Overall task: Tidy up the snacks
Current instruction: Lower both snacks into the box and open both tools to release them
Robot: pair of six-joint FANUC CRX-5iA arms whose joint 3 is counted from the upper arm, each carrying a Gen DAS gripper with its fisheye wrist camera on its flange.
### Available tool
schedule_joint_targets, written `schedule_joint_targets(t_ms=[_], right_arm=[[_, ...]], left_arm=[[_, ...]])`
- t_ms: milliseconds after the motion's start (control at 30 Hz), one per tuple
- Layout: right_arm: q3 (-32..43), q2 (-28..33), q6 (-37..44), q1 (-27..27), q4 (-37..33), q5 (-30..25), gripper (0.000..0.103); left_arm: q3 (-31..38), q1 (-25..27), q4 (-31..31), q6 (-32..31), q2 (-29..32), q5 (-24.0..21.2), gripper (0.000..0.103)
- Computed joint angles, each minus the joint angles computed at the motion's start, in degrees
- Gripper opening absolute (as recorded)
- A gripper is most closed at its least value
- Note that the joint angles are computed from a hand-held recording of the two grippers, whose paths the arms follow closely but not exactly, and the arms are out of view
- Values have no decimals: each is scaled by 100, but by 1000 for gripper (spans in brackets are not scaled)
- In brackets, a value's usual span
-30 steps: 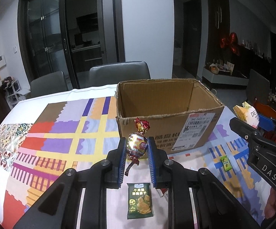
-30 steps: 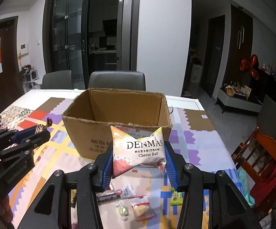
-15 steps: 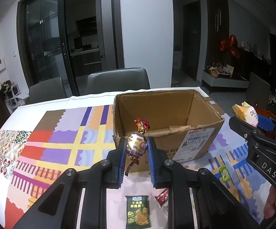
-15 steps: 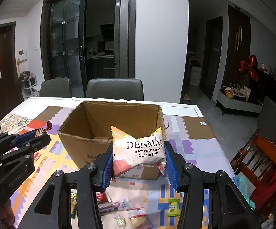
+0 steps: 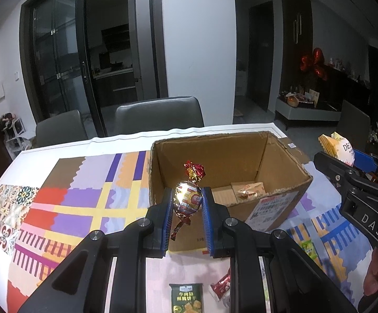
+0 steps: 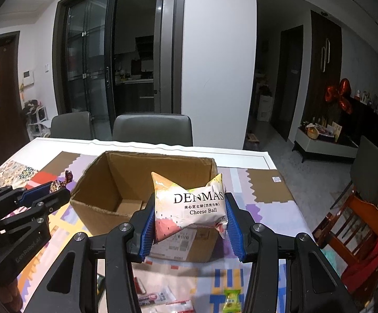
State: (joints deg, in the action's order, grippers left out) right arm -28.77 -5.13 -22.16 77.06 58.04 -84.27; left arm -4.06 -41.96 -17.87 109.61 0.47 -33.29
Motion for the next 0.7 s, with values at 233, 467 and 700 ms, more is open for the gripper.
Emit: schedule_joint_targets(t_ms=[233,467,700], right_arm=[[9,50,88,-256,77,186,49],[4,59,222,-525,136,406,49],[47,95,407,-798,208,673,49]], left_arm=[[177,58,49,-70,186,38,22],[374,109,146,-207,386,45,22],[550,188,268,-347,581,92,22]])
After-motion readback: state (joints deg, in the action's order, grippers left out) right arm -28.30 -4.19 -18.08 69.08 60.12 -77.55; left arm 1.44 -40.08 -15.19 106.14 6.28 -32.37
